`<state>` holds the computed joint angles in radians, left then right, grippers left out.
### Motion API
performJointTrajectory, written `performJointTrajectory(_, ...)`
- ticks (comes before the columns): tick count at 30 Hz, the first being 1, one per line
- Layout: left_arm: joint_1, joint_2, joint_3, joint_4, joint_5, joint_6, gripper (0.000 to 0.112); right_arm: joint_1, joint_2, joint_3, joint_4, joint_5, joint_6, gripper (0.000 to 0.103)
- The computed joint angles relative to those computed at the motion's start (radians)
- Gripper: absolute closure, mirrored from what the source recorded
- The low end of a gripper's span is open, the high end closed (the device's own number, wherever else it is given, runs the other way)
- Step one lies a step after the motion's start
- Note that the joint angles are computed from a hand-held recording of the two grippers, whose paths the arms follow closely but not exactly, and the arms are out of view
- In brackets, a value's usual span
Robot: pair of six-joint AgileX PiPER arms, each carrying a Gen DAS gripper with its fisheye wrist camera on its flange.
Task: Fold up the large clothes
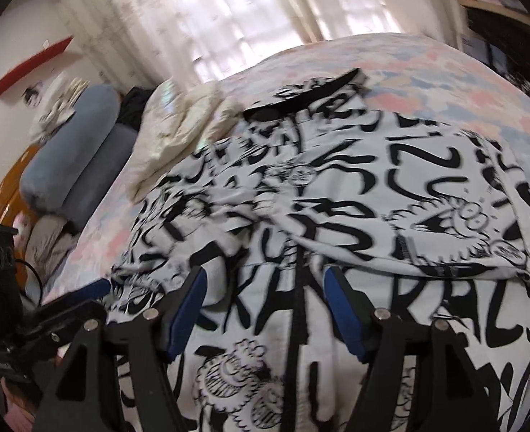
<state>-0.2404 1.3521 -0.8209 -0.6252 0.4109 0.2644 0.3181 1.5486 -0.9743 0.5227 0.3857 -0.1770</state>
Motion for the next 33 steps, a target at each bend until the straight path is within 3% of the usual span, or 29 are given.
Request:
performJointTrajectory(5,0.108,-0.083,0.084,0.072,-0.021,-0.058,0.015,0.136,0.081,-0.107,-0.266,0.011,0.192,0.031)
performJointTrajectory(9,0.161,-0.061,0.107,0.119,-0.05,-0.098,0.015,0.219,0.197,-0.237,-0.456,0.051,0.333,0.031)
performJointTrajectory(15,0.242,-0.012,0.148,-0.061,-0.073,0.088,0.015,0.319,0.477,-0.551,-0.776,0.23,0.507,0.032)
performJointTrajectory(16,0.251,-0.006,0.154,-0.072,-0.078,0.103,0.015,0.323,0.509,-0.593,-0.79,0.259,0.509,0.032)
performJointTrajectory(17,0.255,-0.003,0.158,-0.076,-0.085,0.109,0.015,0.324,0.528,-0.62,-0.802,0.27,0.512,0.048)
performJointTrajectory(18,0.261,0.004,0.16,-0.083,-0.09,0.119,0.015,0.323,0.534,-0.639,-0.8,0.267,0.504,0.078)
performJointTrajectory(19,0.273,0.006,0.164,-0.101,-0.091,0.141,0.015,0.325,0.535,-0.666,-0.791,0.274,0.48,0.087)
performJointTrajectory(22,0.288,0.026,0.169,-0.118,-0.107,0.161,0.015,0.329,0.463,-0.669,-0.854,0.213,0.508,0.089)
performJointTrajectory(27,0.278,0.055,0.173,-0.111,-0.148,0.145,0.015,0.216,0.256,-0.531,-0.672,-0.059,0.448,0.089)
performJointTrajectory(28,0.273,0.063,0.171,-0.102,-0.154,0.134,0.015,0.195,0.249,-0.518,-0.679,-0.081,0.48,0.089)
performJointTrajectory(31,0.264,0.082,0.168,-0.097,-0.165,0.131,0.015,0.11,0.273,-0.461,-0.676,-0.089,0.602,0.088)
performJointTrajectory(33,0.261,0.089,0.165,-0.081,-0.164,0.124,0.015,0.041,0.356,-0.465,-0.554,0.013,0.566,0.084)
